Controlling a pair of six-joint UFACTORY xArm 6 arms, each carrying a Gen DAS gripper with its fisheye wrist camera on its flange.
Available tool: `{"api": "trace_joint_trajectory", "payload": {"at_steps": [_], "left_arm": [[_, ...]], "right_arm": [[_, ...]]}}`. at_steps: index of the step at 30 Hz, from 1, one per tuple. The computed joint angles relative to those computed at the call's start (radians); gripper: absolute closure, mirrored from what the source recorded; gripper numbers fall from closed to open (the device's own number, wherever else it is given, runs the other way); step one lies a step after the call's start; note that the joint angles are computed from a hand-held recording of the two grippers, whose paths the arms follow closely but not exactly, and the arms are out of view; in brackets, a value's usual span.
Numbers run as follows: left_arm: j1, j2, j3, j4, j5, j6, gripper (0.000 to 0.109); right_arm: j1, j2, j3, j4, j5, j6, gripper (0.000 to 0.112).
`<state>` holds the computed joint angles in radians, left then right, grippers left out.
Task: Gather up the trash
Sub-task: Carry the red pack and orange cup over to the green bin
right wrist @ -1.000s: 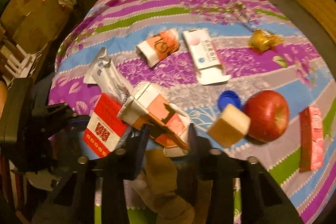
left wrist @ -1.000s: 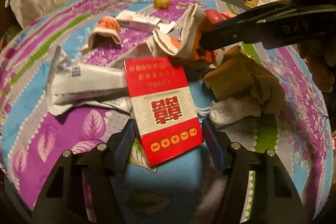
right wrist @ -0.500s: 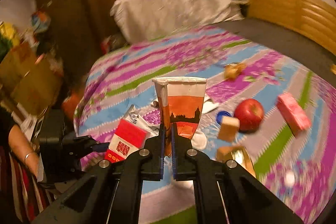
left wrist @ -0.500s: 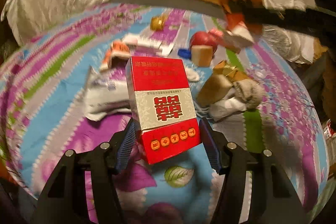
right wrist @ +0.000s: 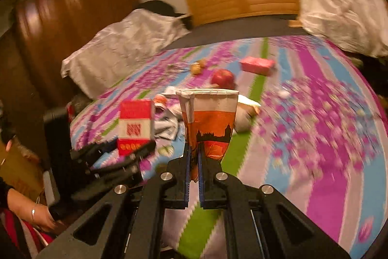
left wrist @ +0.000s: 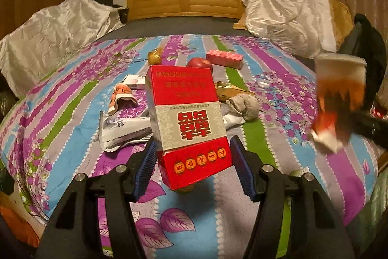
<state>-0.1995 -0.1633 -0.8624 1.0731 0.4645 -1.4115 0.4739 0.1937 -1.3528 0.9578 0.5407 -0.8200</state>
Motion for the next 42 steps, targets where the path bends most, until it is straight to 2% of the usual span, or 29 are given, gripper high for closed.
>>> {"api": "trace_joint_trajectory", "payload": {"at_steps": [7, 13, 19, 24, 31, 34, 37, 42], "left_arm": [[-0.041, -0.027, 0.009, 0.029, 0.009, 0.008, 0.051], [-0.068, 0.005, -0.042, 0.040, -0.011, 0.047, 0.051], [-0.121, 0.090, -0.176, 0.056, -0.060, 0.094, 0.051], [-0.181, 0.166, -0.294, 0.050, -0.100, 0.150, 0.051], [-0.283, 0.286, -0.466, -0.026, -0.140, 0.273, 0.051], [-0.317, 0.329, -0.524, -0.049, -0.151, 0.307, 0.050], [-0.351, 0.377, -0.588, -0.067, -0.161, 0.344, 0.050], [-0.402, 0.448, -0.674, -0.163, -0.177, 0.459, 0.050]], "right_arm": [[0.029, -0.155, 0.226, 0.031, -0.135, 0.059, 0.106], [0.032, -0.205, 0.266, 0.004, -0.212, 0.102, 0.106], [-0.013, -0.299, 0.319, -0.045, -0.321, 0.174, 0.106], [-0.098, -0.435, 0.428, -0.167, -0.399, 0.320, 0.106], [-0.286, -0.642, 0.605, -0.557, -0.440, 0.702, 0.106], [-0.374, -0.718, 0.664, -0.691, -0.439, 0.821, 0.106], [-0.456, -0.786, 0.709, -0.758, -0.428, 0.876, 0.106], [-0.583, -0.865, 0.754, -0.788, -0.398, 0.879, 0.106]]}}
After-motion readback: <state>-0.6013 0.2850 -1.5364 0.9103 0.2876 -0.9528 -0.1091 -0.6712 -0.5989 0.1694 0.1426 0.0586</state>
